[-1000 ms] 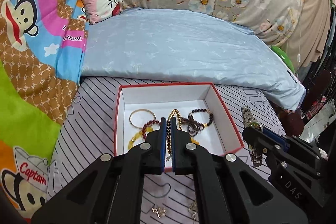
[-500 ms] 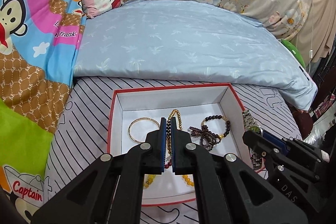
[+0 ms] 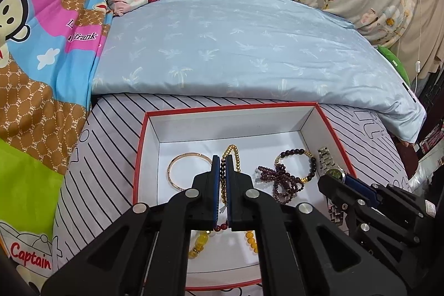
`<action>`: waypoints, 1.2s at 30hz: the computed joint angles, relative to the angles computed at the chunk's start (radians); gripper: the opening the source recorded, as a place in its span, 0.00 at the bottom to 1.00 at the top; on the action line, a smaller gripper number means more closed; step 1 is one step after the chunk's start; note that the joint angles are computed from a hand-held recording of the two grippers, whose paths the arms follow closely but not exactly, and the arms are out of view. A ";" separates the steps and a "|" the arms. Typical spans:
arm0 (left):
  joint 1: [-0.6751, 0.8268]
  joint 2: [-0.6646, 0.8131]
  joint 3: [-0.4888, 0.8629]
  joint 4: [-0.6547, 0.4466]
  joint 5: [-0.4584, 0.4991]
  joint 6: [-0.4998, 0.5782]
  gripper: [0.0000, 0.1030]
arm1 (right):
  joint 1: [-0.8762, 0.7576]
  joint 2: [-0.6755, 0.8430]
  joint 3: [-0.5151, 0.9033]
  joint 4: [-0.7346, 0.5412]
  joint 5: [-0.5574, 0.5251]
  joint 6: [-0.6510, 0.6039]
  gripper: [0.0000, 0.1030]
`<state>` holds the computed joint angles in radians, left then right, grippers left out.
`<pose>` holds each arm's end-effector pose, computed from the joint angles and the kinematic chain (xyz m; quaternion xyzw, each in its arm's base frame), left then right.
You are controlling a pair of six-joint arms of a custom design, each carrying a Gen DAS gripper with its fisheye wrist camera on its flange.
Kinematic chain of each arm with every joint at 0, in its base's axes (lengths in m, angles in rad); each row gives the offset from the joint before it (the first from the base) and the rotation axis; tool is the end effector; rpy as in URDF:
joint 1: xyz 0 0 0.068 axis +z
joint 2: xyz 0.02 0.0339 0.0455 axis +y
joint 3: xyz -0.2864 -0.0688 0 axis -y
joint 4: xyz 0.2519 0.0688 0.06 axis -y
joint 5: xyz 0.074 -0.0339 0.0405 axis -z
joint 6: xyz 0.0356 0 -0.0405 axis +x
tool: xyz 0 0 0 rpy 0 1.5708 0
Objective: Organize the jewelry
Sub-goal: 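Open both tools to drop the watch and chain into the box, then withdraw both tools from the box toward the two silver pendants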
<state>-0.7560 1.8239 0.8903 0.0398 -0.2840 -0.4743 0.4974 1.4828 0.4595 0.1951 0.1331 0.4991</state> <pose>0.2670 -0.2380 0.1397 0.0846 0.9311 -0.0807 0.3455 0.2229 0.1157 0.1344 0.0249 0.9298 0.1186 0.3476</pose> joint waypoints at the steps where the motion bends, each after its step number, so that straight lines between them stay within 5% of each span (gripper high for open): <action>1: 0.001 0.002 -0.001 0.004 0.004 0.000 0.03 | 0.002 0.005 0.003 0.001 -0.001 -0.002 0.14; 4: 0.003 0.000 -0.011 0.019 -0.002 -0.010 0.06 | 0.016 -0.016 -0.010 0.009 0.035 0.000 0.16; 7: 0.005 -0.008 -0.018 0.017 -0.017 -0.027 0.32 | 0.022 -0.049 -0.017 -0.001 0.059 0.003 0.24; 9: 0.000 -0.016 -0.025 0.018 -0.038 -0.032 0.39 | 0.025 -0.068 -0.020 -0.010 0.060 0.002 0.25; 36: -0.101 -0.236 -0.171 -0.064 -0.109 -0.119 0.39 | 0.314 -0.331 -0.068 -0.265 0.257 0.184 0.25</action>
<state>-0.8575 1.5878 0.7194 -0.0244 -0.3930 -0.5929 0.8110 1.1520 0.3914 -0.0701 0.3899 0.6828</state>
